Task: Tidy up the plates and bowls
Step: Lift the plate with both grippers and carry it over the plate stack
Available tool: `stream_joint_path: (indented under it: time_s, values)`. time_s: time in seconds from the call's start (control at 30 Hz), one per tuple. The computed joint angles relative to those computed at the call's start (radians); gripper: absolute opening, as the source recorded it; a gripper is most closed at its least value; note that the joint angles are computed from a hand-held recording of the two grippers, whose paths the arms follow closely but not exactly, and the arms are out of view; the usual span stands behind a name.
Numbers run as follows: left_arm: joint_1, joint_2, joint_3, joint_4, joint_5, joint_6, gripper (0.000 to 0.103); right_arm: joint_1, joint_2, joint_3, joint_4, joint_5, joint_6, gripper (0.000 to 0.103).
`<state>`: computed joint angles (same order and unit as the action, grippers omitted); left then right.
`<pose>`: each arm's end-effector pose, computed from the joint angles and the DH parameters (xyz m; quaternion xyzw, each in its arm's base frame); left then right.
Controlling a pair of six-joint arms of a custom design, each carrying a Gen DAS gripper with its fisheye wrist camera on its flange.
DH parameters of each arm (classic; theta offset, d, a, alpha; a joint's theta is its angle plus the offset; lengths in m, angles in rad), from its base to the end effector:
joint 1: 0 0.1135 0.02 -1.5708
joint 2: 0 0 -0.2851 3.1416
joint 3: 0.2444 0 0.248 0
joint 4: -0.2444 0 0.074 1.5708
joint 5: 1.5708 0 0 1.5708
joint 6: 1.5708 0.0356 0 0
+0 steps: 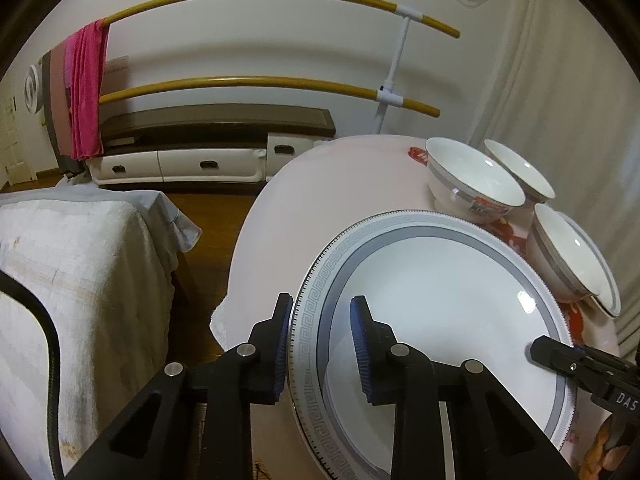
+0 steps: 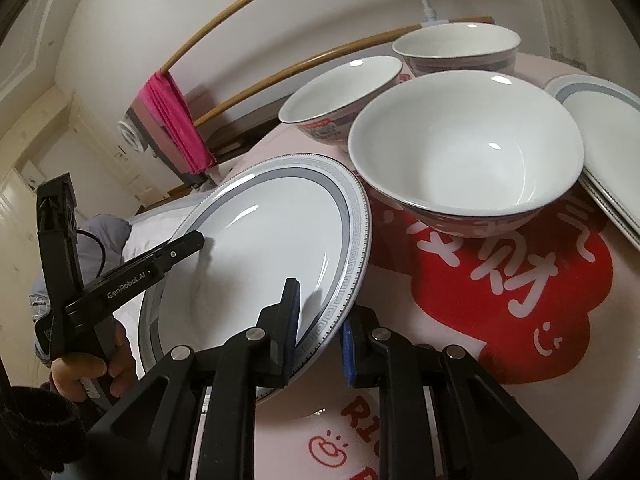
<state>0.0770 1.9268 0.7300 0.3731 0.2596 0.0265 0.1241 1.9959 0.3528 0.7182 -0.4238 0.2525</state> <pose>0.3365 0.0168 0.0991 0.0239 0.9241 -0.1016 0.3676 0.2404 0.0447 0.0439 -0.0071 0.9295 0.2540 0.2675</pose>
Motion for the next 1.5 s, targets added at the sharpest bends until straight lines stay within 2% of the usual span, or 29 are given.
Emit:
stream_joint_path:
  time_s: [0.27,0.4,0.57,0.7,0.83,0.97,1.03,1.23,1.5]
  values:
    - [0.011,-0.165,-0.141,0.028,-0.005,-0.025,0.022,-0.042,-0.073,-0.038,-0.03,-0.068,-0.048,0.018]
    - [0.0,-0.329,-0.245,0.03,-0.02,-0.036,0.02,-0.075,-0.161,-0.075,-0.059,-0.109,-0.079,0.018]
    - [-0.048,-0.555,-0.348,-0.024,-0.051,-0.053,0.018,-0.178,-0.318,-0.114,-0.186,-0.192,-0.166,0.018]
    - [-0.172,-0.714,-0.401,-0.074,-0.139,-0.113,0.018,-0.293,-0.427,-0.119,-0.328,-0.261,-0.272,0.018]
    - [-0.345,-0.795,-0.435,-0.092,-0.258,-0.185,0.017,-0.466,-0.476,-0.072,-0.541,-0.351,-0.462,0.018]
    - [-0.581,-0.757,-0.42,-0.071,-0.417,-0.284,0.017,-0.692,-0.43,0.017,-0.766,-0.43,-0.718,0.018]
    - [-0.707,-0.693,-0.388,-0.05,-0.499,-0.331,0.017,-0.805,-0.382,0.078,-0.873,-0.451,-0.853,0.018]
    - [-0.911,-0.473,-0.238,-0.023,-0.614,-0.418,0.017,-1.037,-0.217,0.285,-1.112,-0.481,-1.127,0.018]
    - [-0.99,-0.222,0.026,-0.088,-0.627,-0.453,0.018,-1.138,-0.004,0.557,-1.218,-0.461,-1.201,0.018]
